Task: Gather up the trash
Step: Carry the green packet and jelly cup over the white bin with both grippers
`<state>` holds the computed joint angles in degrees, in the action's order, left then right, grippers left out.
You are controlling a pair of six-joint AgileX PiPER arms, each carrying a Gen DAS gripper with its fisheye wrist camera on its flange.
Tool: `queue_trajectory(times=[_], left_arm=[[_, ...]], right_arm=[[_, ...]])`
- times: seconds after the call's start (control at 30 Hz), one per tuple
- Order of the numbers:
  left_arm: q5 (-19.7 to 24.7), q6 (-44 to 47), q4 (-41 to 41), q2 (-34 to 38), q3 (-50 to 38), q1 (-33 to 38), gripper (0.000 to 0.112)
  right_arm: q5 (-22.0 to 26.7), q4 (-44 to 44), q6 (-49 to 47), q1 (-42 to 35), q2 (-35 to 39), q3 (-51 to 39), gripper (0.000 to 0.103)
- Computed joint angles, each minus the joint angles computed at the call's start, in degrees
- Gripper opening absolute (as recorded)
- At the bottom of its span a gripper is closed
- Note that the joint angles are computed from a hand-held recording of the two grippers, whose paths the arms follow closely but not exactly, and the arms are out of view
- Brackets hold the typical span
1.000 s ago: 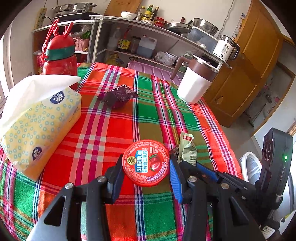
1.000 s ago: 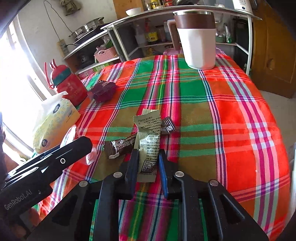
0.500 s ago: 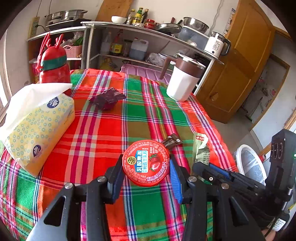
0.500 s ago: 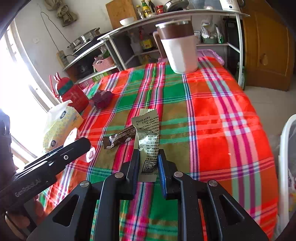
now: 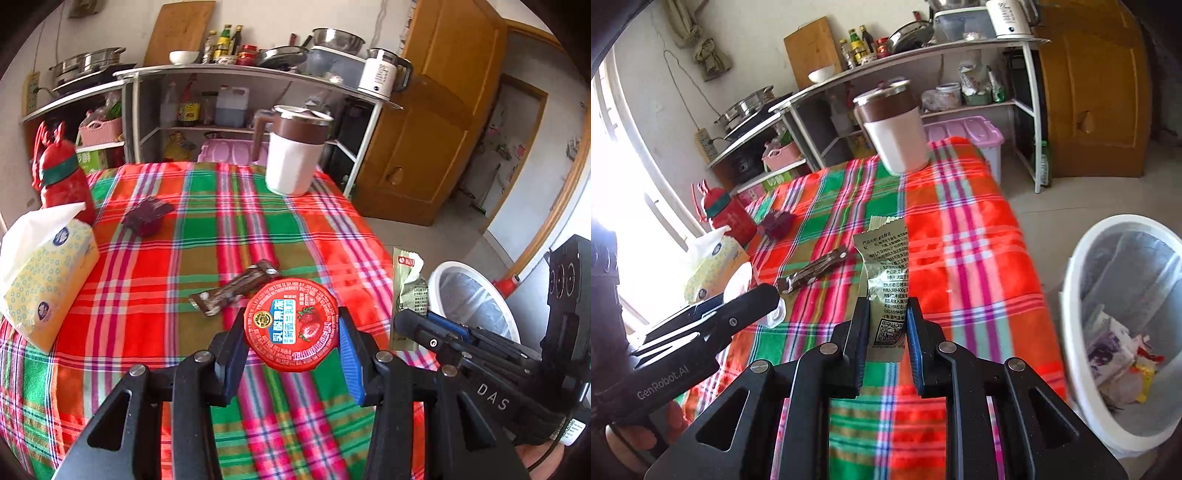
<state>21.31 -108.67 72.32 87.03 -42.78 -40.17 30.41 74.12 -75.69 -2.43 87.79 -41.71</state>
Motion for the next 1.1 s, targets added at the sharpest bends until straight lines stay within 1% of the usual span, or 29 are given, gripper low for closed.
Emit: queue_trajectory(times=[0.07, 0.13, 0.23, 0.47, 0.73, 0.93, 1.1], left_arm=[[1.91, 0.96, -0.61, 0.98, -1.75, -2.36, 0.047], [2.31, 1.00, -0.77, 1.80, -3.17, -4.09, 0.047], [3.06, 3.32, -2.45, 3.53, -6.13, -6.35, 0.047], [3.95, 9.18, -6.51, 7.97, -13.26, -10.47, 0.047], [3.89, 17.87, -12.78, 14.55, -22.88, -13.84, 0.047], [2.48, 27.22, -20.17, 20.52, -30.90, -14.36, 0.047], [2.45, 37.17, -29.54, 25.21, -37.28, -14.28, 0.047]], right_arm=[[0.10, -0.75, -0.04, -2.24, -1.49, 0.74, 0.020], [1.82, -1.14, -0.55, -5.33, -2.46, 1.14, 0.020], [2.97, -2.30, -0.77, -9.15, -3.37, 1.38, 0.020], [7.02, -4.37, -2.06, -18.90, -3.34, 0.78, 0.020], [10.05, -7.02, -3.81, -28.29, -1.62, -1.17, 0.020], [10.15, -10.00, -3.26, -34.35, 2.14, -4.39, 0.020], [8.33, -13.74, -0.45, -35.67, 6.46, -7.65, 0.021]])
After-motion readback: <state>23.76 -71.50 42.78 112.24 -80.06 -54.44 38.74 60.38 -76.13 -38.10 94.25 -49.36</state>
